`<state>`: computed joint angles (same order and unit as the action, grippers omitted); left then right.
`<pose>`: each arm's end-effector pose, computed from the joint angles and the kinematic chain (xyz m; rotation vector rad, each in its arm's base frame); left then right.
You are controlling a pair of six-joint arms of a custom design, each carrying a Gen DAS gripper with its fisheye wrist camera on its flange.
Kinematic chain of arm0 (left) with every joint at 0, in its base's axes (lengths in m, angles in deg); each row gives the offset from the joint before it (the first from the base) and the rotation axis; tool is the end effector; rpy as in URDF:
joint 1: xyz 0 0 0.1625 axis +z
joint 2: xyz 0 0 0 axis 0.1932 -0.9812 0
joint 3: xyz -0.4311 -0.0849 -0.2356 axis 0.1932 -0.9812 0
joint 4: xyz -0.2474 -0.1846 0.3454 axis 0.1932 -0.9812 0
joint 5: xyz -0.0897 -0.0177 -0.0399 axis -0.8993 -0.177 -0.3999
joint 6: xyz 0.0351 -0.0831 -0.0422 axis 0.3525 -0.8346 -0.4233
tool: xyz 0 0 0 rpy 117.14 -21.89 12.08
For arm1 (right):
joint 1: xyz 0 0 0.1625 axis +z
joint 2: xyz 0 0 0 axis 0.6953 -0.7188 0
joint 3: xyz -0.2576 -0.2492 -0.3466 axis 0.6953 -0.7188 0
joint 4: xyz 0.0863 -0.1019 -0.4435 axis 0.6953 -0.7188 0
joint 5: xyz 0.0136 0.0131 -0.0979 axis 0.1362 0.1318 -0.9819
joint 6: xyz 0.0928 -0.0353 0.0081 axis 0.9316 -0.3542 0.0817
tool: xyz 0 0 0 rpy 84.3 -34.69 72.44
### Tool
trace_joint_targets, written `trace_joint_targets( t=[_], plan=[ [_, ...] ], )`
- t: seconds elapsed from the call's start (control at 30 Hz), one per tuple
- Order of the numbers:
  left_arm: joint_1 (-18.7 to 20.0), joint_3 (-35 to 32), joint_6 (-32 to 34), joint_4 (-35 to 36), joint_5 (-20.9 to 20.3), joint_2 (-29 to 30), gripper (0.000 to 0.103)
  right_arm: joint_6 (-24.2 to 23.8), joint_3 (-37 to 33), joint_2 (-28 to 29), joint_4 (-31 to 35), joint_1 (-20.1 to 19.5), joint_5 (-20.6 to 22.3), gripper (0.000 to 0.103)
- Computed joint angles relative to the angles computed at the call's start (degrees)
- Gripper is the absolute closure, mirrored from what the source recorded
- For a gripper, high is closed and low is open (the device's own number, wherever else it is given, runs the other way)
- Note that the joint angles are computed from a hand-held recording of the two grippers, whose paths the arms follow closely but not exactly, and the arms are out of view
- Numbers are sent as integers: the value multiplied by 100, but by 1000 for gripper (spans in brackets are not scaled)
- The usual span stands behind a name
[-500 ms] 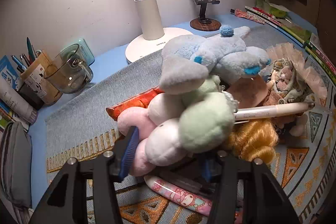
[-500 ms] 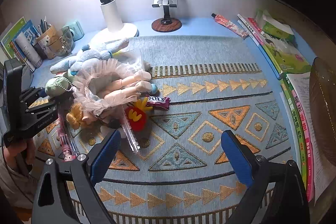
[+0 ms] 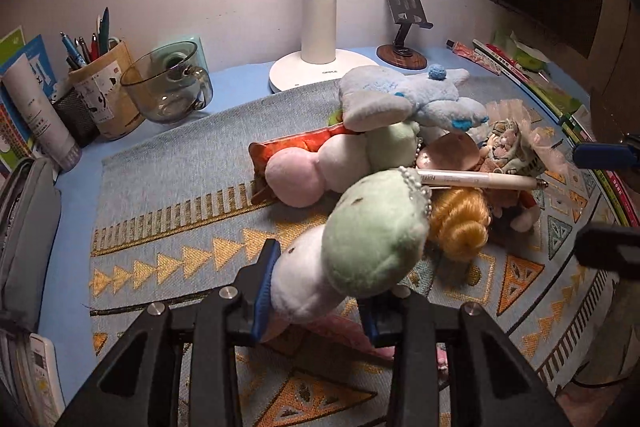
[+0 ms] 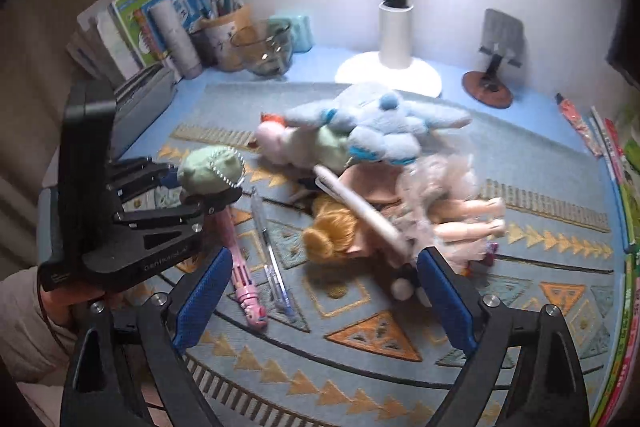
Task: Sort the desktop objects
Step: 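Grasp the pink multicolour pen with the right tool while left holds dango plush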
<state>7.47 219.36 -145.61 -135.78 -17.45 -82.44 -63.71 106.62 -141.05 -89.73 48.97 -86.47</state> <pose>-0.3000 -0.3161 0.0190 0.4959 2.3059 -0.6568 0.1130 -0.3198 0.2510 0.8407 -2.4977 0.3582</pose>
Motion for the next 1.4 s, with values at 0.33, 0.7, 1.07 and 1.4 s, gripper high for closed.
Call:
trace_joint_targets(
  t=[0.33,0.7,1.07,1.4],
  plan=[
    [-245,384,-1384,745,47,-704,71,265,-48,1020,535,83,-161,31],
    [-522,583,-2517,1632,-114,-1066,71,22,32,1924,-265,462,-542,60],
    [-659,609,-2982,1899,-258,-1132,70,-292,303,2123,-617,667,-538,76],
    [-847,505,-3351,2199,-314,-1064,69,-760,815,2473,-1912,858,-729,82]
  ],
)
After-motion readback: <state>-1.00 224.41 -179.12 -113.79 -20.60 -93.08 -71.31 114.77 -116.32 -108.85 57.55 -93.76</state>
